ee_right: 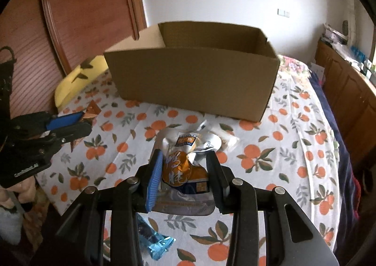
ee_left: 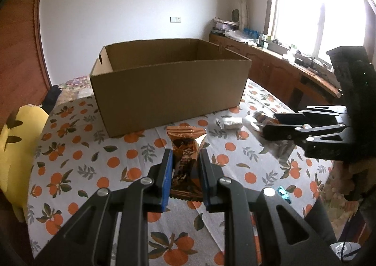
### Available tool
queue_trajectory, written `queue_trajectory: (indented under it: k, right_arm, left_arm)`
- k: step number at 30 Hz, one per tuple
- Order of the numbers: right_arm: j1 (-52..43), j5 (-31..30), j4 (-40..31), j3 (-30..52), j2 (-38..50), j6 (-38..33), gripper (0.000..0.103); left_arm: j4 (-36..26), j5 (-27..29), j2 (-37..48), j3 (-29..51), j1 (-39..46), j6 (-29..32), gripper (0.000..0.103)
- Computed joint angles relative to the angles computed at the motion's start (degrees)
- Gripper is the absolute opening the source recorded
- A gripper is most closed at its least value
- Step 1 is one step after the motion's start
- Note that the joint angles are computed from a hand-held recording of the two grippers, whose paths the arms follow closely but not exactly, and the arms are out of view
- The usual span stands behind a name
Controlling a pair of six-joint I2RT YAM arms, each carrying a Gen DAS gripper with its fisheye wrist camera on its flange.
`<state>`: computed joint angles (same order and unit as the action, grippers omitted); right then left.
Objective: Organize snacks
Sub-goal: 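Lift both held packets and carry them over the cardboard box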
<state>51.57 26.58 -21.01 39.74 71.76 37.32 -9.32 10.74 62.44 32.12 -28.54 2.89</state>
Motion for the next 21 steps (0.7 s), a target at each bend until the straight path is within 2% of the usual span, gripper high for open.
queue_trajectory:
  k: [6, 16, 21]
  right_arm:
    - [1.8, 1.2, -2.8, -1.2, -4.3, 2.1, 0.038]
    - [9.7, 8.3, -13.9, 0.0, -12.0, 8.6, 0.038]
    - [11.8, 11.1, -18.4, 1.5, -16.1, 9.7, 0.038]
  left_arm:
    - [-2.2, -2.0, -2.7, 0.5, -1.6, -1.1, 0.019]
    - [-9.8, -6.3, -11.7, 2.2, -5.2, -4.7, 0.019]
    - [-11.8, -6.7, -13.0, 4.7, -4.2, -4.5, 0.019]
